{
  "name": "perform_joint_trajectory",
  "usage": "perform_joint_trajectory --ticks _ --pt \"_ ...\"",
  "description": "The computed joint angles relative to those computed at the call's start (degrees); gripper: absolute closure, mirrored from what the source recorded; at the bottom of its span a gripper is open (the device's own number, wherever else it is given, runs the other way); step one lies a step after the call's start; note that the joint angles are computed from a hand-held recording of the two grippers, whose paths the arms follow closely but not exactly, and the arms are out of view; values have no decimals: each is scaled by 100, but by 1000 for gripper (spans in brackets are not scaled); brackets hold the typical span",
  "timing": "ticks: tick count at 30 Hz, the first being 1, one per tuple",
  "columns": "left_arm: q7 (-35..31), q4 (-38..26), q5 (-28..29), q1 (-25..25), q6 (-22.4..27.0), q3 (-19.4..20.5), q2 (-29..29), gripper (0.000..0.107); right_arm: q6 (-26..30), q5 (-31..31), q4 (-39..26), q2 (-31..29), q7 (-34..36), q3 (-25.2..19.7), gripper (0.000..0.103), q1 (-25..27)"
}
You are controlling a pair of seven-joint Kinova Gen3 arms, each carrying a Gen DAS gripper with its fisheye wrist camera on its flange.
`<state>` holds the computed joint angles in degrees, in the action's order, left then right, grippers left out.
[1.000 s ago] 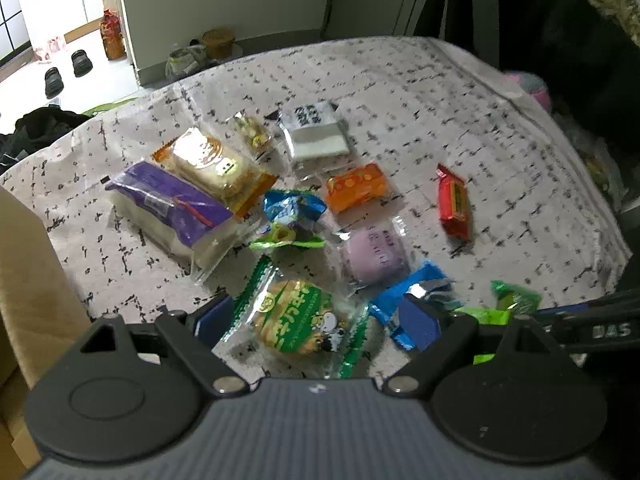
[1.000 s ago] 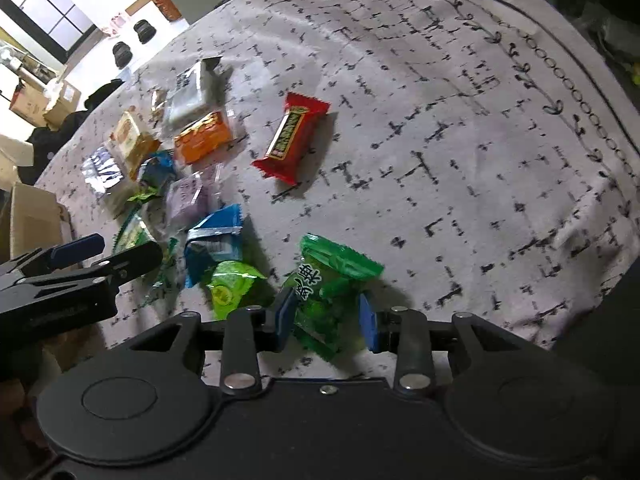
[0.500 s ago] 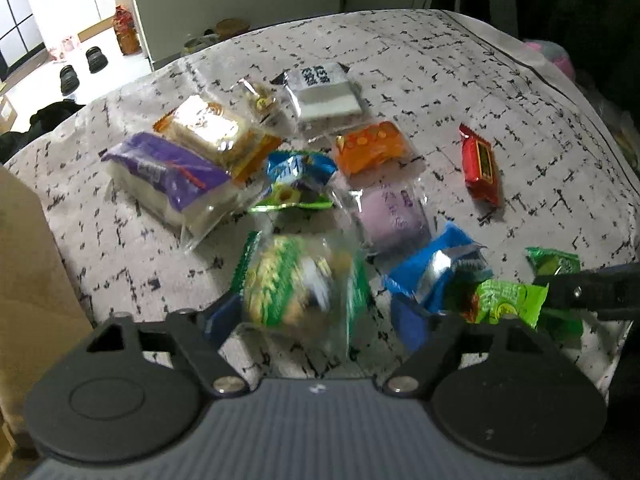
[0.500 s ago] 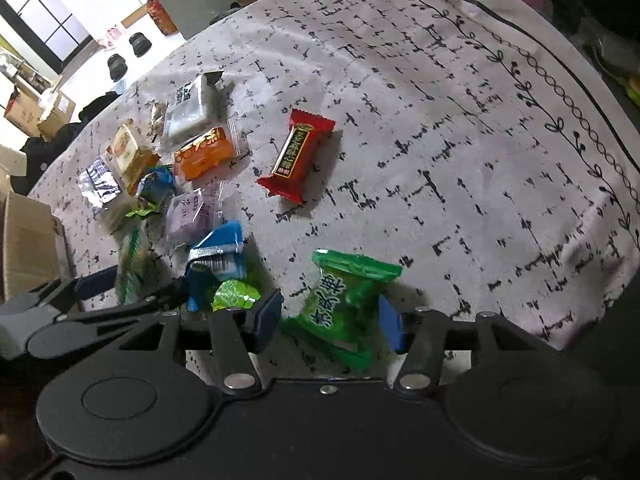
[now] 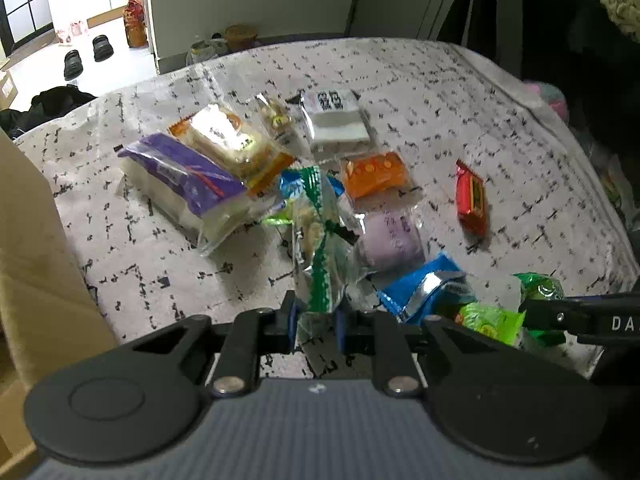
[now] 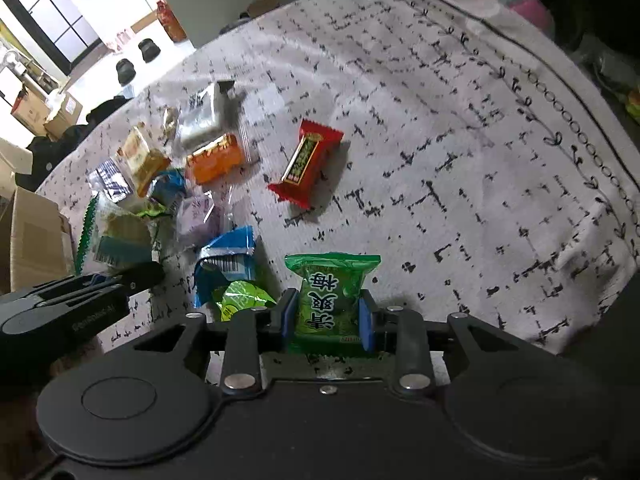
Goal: Organize snacks
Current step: 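Carry both held green packets over the cardboard box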
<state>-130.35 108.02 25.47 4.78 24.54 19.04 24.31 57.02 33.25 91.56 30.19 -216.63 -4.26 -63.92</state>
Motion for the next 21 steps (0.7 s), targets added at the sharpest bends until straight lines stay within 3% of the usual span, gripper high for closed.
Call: perform_joint_trajectory --ticks 11,21 --pt "-1007 170 968 -617 192 308 -441 91 351 541 -81 -189 -419 -15 72 -277" --pt "-1820 194 1974 -758 656 -158 -956 91 471 1061 -516 -110 -164 -62 72 -328"
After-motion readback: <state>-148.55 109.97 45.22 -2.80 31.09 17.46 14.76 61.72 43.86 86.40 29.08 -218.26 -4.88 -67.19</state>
